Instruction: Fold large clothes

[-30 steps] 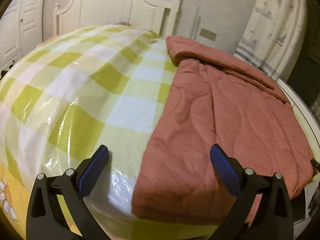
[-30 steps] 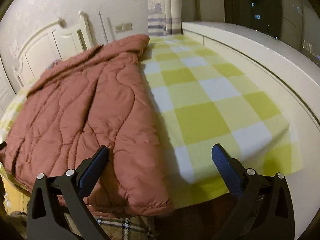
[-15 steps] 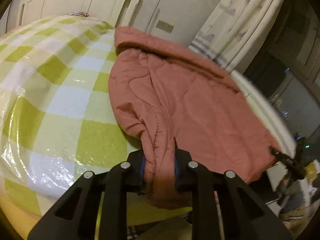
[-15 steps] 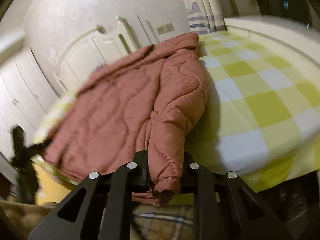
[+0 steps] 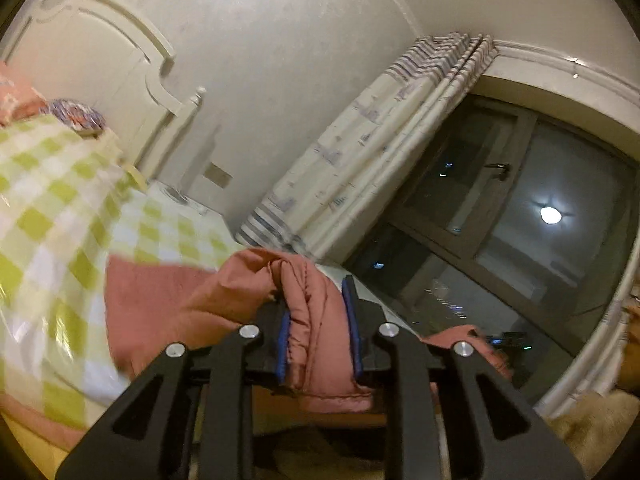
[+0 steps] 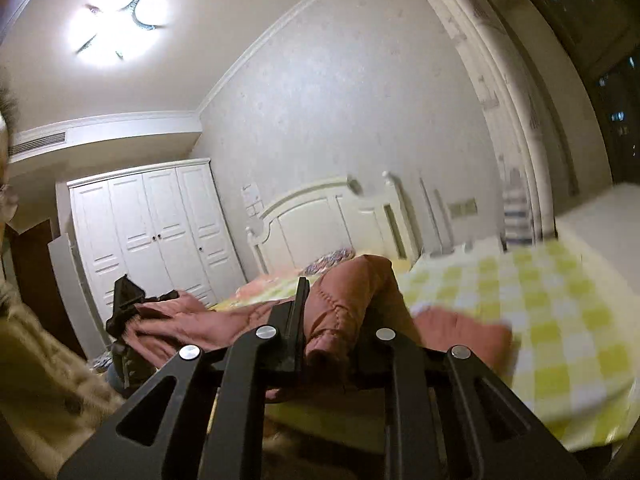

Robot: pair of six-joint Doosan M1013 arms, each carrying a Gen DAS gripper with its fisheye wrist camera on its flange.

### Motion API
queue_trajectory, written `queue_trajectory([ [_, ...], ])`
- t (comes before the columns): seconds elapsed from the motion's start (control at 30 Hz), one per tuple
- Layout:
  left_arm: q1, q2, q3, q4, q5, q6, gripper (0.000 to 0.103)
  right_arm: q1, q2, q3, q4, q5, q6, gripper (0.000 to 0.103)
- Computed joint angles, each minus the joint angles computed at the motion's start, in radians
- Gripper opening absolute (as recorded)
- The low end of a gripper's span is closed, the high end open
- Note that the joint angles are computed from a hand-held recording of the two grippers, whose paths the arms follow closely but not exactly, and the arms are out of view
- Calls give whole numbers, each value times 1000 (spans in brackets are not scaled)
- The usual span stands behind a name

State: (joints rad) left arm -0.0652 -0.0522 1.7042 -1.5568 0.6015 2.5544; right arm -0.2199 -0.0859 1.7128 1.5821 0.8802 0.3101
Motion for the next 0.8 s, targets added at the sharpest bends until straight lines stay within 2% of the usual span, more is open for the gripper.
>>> queue_trajectory([
  [0.03, -13, 18, -32, 95, -61, -98, 27, 15, 14, -25, -27, -31, 30, 18],
  [0.07, -16, 39, -64, 186, -78, -213, 28, 39, 42, -68, -91, -77, 106, 18],
  [0.13, -17, 89, -127, 320, -83, -387, 31, 69, 105, -152, -228, -114, 288, 18],
  [0.23, -26, 221, -275, 662, -76, -780, 36, 116, 240, -308, -527, -168, 666, 19],
  [0.27, -29, 260, -322, 772, -59, -911, 44, 128, 274, -348, -608, -169, 791, 20],
  [0.33, -41, 352, -425, 1025, -20, -1172, 61, 142, 365, -447, -767, -120, 1028, 29],
  [0.37, -48, 377, -453, 1155, -6, -1294, 74, 150, 416, -503, -867, -75, 1155, 40],
  [0.4, -45, 412, -488, 1268, 31, -1404, 79, 155, 453, -539, -933, -28, 1251, 54],
  [0.43, -45, 447, -518, 1329, 72, -1481, 80, 156, 489, -572, -966, 18, 1325, 62],
  [0.47, -41, 459, -522, 1337, 91, -1510, 80, 151, 505, -569, -948, 33, 1348, 78],
  [0.5, -29, 472, -519, 1292, 106, -1516, 80, 147, 497, -535, -910, 10, 1327, 86],
  [0.6, 2, 448, -430, 1098, -12, -1401, 81, 113, 470, -451, -667, -64, 1163, 87],
  [0.67, 9, 429, -398, 1056, -61, -1374, 84, 93, 443, -397, -508, -108, 1033, 87],
  [0.73, 4, 423, -401, 1142, -62, -1436, 88, 91, 424, -386, -558, -163, 1030, 87],
  [0.8, -1, 420, -418, 1182, -36, -1438, 89, 111, 443, -451, -756, -135, 1132, 87],
])
